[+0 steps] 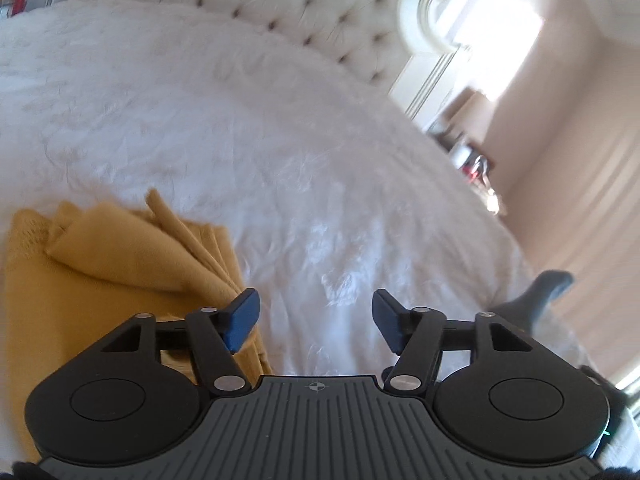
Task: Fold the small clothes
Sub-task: 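Fold the held edge over the sweater with the left gripper and release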
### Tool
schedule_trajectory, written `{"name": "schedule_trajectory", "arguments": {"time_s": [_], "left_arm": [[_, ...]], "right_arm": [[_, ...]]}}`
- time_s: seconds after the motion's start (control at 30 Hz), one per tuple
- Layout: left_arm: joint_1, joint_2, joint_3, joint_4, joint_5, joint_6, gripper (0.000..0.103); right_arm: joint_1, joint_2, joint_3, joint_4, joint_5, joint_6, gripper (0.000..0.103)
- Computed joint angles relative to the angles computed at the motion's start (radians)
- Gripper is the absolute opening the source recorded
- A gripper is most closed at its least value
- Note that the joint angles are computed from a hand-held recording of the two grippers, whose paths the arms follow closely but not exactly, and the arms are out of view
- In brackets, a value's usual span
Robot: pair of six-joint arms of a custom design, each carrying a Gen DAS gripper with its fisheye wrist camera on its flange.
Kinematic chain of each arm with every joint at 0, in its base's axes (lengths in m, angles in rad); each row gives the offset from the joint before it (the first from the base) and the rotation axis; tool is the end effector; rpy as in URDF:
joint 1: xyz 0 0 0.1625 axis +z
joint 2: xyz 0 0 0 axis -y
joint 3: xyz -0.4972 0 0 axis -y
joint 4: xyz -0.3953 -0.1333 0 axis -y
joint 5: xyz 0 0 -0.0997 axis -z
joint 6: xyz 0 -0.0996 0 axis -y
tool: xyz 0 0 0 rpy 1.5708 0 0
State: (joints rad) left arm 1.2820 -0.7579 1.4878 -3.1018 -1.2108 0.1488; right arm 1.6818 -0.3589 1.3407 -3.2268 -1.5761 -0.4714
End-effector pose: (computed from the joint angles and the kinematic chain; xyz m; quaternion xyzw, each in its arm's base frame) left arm -0.0642 -0.8072 0.2474 0.1285 0.8995 -0.3942 0.1376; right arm 0.2234 -0.8054 -0.0071 0.2701 -0.9042 0.3249 0.0617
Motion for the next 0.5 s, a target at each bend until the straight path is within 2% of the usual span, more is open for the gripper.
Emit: {"name": "schedule_trajectory", "arguments": {"time_s": [0.13,0.33,0.43,0.5], "left_arm": [[-0.001,-0.026,0.06,-0.12,0.066,0.03,0.062],[-0.009,-0.022,0.116,-0.29,0.32,0.094,0.062],[-0.001,-0.032,0.126,-0.237,0.375,0.028,0.062],[0.006,-0.032,0.129,-0.208,0.375,0.003,0.062]], "right_arm": [[0.0,0.005,0.001,-0.014,0.004,-0.015,0.102],[0.0,0.005,0.013,-0.032,0.021,-0.026,0.102],[0.0,0.01,0.01,-0.038,0.022,-0.03,0.102],[0.001,0.013,0.008,-0.039,0.019,-0.034,0.102]]}}
